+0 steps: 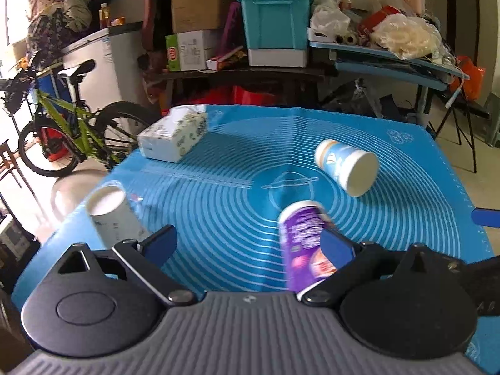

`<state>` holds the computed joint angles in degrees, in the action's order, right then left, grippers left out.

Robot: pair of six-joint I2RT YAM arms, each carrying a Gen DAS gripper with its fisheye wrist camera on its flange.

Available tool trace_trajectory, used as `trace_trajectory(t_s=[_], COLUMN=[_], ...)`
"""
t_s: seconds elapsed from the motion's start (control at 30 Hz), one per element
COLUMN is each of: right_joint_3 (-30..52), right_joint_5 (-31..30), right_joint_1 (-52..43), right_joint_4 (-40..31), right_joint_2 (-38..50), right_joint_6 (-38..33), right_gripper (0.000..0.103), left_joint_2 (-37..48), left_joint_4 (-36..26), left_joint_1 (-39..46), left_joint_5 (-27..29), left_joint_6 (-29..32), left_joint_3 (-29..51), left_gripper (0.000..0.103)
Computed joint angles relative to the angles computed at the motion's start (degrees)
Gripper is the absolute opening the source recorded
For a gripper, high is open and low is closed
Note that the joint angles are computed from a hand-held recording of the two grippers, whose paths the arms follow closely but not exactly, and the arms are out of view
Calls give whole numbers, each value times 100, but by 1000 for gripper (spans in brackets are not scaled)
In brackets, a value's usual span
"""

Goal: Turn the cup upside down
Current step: 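Lift the purple cup with the left gripper and carry it toward the right gripper, then grasp the purple cup with the right gripper while the left gripper releases it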

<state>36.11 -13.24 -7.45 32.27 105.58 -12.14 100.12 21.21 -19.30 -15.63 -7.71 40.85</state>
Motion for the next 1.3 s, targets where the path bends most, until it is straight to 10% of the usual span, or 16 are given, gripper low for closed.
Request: trace_trajectory(t_s=[0.37,0.93,1.1,1.3], right_joint_3=[396,6362,6993,5682], right_joint_5=[-184,288,607,224], right_joint_1=[212,1097,1160,986], right_joint_4=[-941,-6877,-7324,-5983], right_joint_2=[-546,2609,3097,2342], right_joint_6=[212,14,15,-8], right_gripper=[103,87,58,58], left_joint_2=[-234,651,727,708], left_joint_4=[157,526,507,541], left_joint_1=[568,851,841,863], left_joint_5=[198,679,717,706], left_joint_6=[272,442,444,417], left_joint_3=[-413,-288,-223,-245], left_gripper=[97,97,97,97])
